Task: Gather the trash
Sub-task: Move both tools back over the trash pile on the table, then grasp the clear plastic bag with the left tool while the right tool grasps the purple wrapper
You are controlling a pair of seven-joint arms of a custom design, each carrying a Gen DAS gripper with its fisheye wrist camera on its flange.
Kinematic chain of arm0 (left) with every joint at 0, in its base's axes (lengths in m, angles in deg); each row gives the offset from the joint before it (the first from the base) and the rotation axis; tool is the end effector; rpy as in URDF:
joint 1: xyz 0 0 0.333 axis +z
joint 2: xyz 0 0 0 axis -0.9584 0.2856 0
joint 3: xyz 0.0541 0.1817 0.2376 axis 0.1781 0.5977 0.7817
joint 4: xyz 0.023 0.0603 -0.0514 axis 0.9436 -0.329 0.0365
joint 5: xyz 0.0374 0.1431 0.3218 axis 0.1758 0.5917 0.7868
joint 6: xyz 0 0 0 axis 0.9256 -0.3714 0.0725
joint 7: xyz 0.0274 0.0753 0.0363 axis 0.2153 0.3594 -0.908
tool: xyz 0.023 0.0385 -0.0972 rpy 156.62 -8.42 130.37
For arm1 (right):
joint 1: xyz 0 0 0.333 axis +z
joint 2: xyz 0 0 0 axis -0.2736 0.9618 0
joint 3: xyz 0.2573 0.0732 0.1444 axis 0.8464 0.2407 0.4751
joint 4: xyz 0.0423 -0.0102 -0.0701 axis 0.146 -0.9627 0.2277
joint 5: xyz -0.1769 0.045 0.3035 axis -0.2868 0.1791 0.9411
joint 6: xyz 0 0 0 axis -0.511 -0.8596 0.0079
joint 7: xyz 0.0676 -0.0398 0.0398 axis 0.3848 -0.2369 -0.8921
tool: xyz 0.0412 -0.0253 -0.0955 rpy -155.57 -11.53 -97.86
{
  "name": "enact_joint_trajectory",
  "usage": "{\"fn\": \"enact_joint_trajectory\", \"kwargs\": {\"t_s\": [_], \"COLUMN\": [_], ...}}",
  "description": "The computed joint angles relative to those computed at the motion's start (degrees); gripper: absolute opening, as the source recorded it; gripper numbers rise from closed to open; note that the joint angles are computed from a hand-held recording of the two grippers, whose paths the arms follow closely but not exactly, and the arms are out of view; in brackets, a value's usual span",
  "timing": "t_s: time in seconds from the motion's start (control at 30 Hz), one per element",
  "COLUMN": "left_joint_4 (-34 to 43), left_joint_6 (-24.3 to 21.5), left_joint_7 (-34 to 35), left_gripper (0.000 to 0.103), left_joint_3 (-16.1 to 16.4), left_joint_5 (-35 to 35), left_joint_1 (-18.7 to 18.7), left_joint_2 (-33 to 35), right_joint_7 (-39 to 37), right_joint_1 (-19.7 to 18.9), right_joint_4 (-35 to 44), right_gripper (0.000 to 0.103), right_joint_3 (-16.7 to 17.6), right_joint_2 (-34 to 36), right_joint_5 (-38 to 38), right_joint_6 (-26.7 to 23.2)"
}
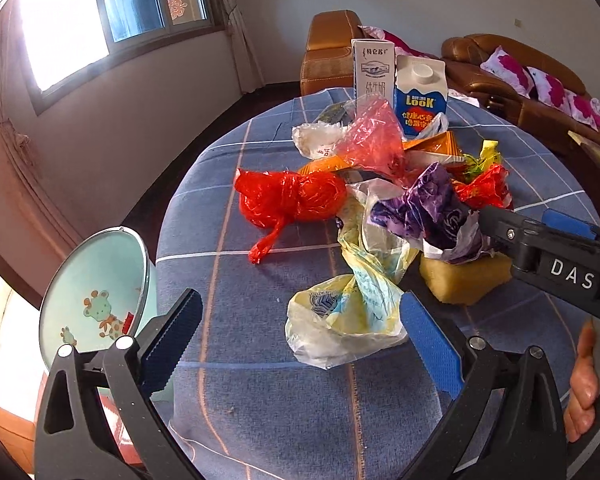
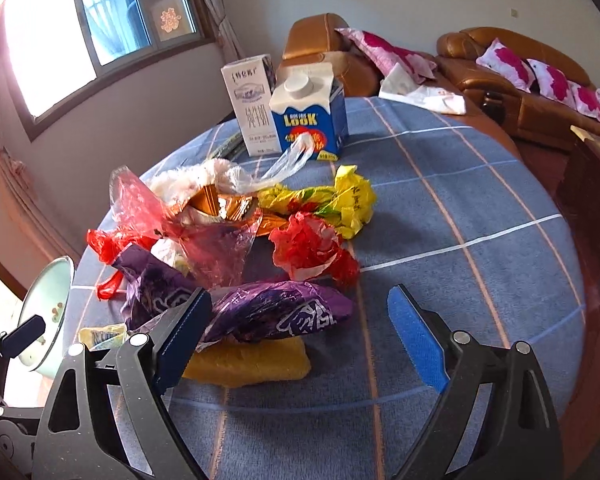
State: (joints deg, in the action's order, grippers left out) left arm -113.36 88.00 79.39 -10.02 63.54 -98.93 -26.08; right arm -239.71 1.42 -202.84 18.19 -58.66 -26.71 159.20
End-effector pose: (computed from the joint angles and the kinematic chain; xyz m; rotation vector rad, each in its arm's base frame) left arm 0.4530 -0.3824 0.4143 -1.5166 1.9723 -0.6641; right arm 0.4722 0.2356 0.4106 -1.5143 1.8930 -0.6001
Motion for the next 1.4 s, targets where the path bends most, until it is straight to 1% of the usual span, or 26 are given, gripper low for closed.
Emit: {"fn": "enact_joint_trajectory", "kwargs": {"t_s": [0.07,0.13,0.2,0.23,0.3,0.33,0.4,0.43,0.47,0.53,0.63,0.77,0.93,1.07,1.1,1.13,1.17,1.23,1.3,1.4], "left_joint_4": [0.8,1.4,1.9,2.0,1.8,1.4,0.9,0.6,0.5,0.4,-0.3,-1.8,-4.2,-6.3,-6.7,-7.0,-7.4,-8.3,-8.8,-9.9], "left_joint_6": [0.2,0.9,0.8,0.9,1.7,2.8,4.6,5.7,6.2,6.9,7.5,8.9,10.1,11.4,11.6,11.8,12.3,13.5,13.5,14.1], "left_joint_7": [1.4,3.1,3.5,3.7,4.1,4.7,6.0,6.2,6.6,7.7,7.2,6.5,2.8,-0.1,-1.0,-1.2,-1.3,-2.8,-4.2,-4.3], "left_gripper": [0.097,0.096,0.096,0.093,0.085,0.078,0.072,0.064,0.054,0.044,0.037,0.034,0.033,0.033,0.032,0.02,0.017,0.017,0.017,0.016], "left_joint_3": [-0.1,-0.2,0.0,0.2,0.3,0.3,0.1,0.2,0.3,0.3,0.8,1.0,1.5,1.1,1.0,0.8,0.7,0.5,0.3,-0.1], "left_joint_5": [-1.2,-2.9,-3.1,-3.2,-3.7,-4.5,-6.2,-6.4,-6.5,-7.3,-6.5,-6.1,-1.5,1.1,2.0,2.2,2.3,3.5,5.2,4.9], "left_joint_1": [0.0,0.3,-0.1,-0.1,0.0,0.4,1.0,1.1,1.1,1.2,0.9,1.3,1.2,2.3,2.6,2.9,3.4,4.1,4.5,5.5], "left_joint_2": [1.0,2.0,2.7,2.9,3.0,3.1,3.1,3.0,3.0,3.0,2.5,1.2,-1.9,-4.6,-5.3,-5.8,-6.3,-7.5,-8.4,-9.1], "right_joint_7": [-2.4,-7.1,-9.3,-10.2,-11.3,-11.7,-10.6,-9.7,-9.1,-8.7,-6.8,-4.1,0.1,4.1,5.1,6.2,7.2,8.6,10.3,11.7], "right_joint_1": [-0.3,-0.6,-0.6,-0.5,-0.2,-0.1,0.4,0.7,0.8,0.9,1.4,1.5,1.6,1.6,1.6,1.6,1.5,1.3,1.3,1.3], "right_joint_4": [0.2,0.1,-0.2,-0.2,-0.4,-0.5,-0.5,-0.4,-0.5,-0.4,-0.2,-0.2,-0.6,-1.0,-1.2,-1.3,-1.5,-1.7,-1.8,-2.4], "right_gripper": [0.089,0.087,0.075,0.072,0.069,0.067,0.064,0.062,0.061,0.055,0.049,0.045,0.042,0.041,0.041,0.04,0.04,0.04,0.04,0.04], "right_joint_3": [-0.1,0.1,0.0,-0.1,-0.3,-0.4,-0.8,-1.0,-1.1,-1.2,-1.2,-0.8,0.2,1.5,1.9,2.2,2.5,3.2,3.8,4.6], "right_joint_2": [0.8,1.5,1.8,2.0,2.1,2.2,2.3,2.3,2.2,2.2,1.6,0.7,-1.2,-3.6,-4.5,-5.2,-5.9,-7.1,-8.1,-9.4], "right_joint_5": [2.2,7.3,9.6,10.6,11.5,11.9,10.8,9.9,9.2,8.8,6.4,3.2,-1.8,-6.6,-8.0,-9.2,-10.3,-11.7,-13.3,-14.4], "right_joint_6": [1.2,2.4,4.2,4.7,5.5,6.0,6.2,6.2,6.4,6.6,5.6,4.0,1.4,-1.2,-2.0,-2.6,-3.1,-4.1,-5.6,-7.7]}}
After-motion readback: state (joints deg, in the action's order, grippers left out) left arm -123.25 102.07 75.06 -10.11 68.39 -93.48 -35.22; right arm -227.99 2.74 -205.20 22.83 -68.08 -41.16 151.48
